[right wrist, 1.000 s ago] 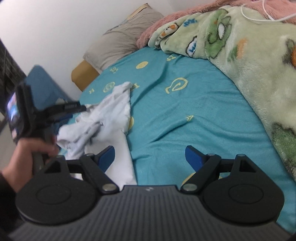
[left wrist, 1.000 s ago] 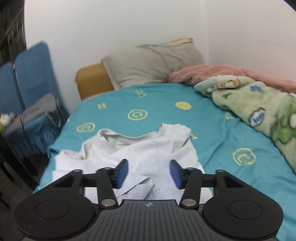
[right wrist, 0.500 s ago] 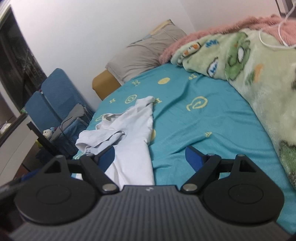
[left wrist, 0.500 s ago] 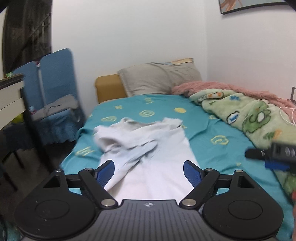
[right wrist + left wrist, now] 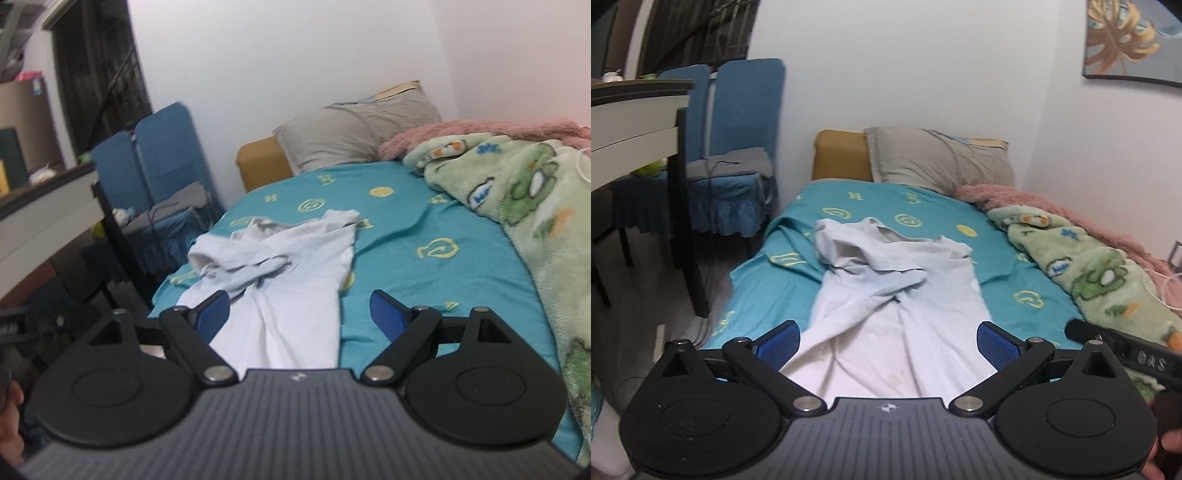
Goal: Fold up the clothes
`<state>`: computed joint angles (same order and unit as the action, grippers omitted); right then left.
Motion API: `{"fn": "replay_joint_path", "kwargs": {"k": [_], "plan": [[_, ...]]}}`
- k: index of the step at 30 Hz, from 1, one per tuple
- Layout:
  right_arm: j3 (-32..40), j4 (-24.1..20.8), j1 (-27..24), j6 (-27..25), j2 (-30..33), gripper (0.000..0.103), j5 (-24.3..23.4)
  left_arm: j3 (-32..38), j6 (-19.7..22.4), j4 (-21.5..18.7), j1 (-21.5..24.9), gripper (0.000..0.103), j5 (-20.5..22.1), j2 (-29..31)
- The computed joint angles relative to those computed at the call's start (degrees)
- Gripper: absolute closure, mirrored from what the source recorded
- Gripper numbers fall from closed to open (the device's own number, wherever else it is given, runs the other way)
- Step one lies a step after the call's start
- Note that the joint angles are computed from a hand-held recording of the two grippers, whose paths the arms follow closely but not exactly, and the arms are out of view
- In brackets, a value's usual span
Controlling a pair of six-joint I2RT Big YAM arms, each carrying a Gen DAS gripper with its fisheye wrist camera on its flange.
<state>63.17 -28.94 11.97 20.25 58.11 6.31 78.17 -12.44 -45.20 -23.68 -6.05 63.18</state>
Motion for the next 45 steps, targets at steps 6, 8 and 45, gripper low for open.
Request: {"fn": "replay_joint_path", "kwargs": {"k": [6, 8, 45], "plan": [[4.90, -1.74, 1.74, -1.20, 6.80, 0.019, -4.03, -2.44, -1.61, 1.87, 2.99, 0.000, -3.72, -1.03], [7.65, -2.03, 2.20, -2.51, 10.61, 0.019, -5.14, -2.54, -3.06, 2.77, 4.76, 0.000, -2.90, -1.00], [84.04, -27.45, -2.41, -5.87, 72.37, 0.099, 10.71, -6.05, -11.11, 5.00, 8.79, 0.000, 4.97, 4.74]]}}
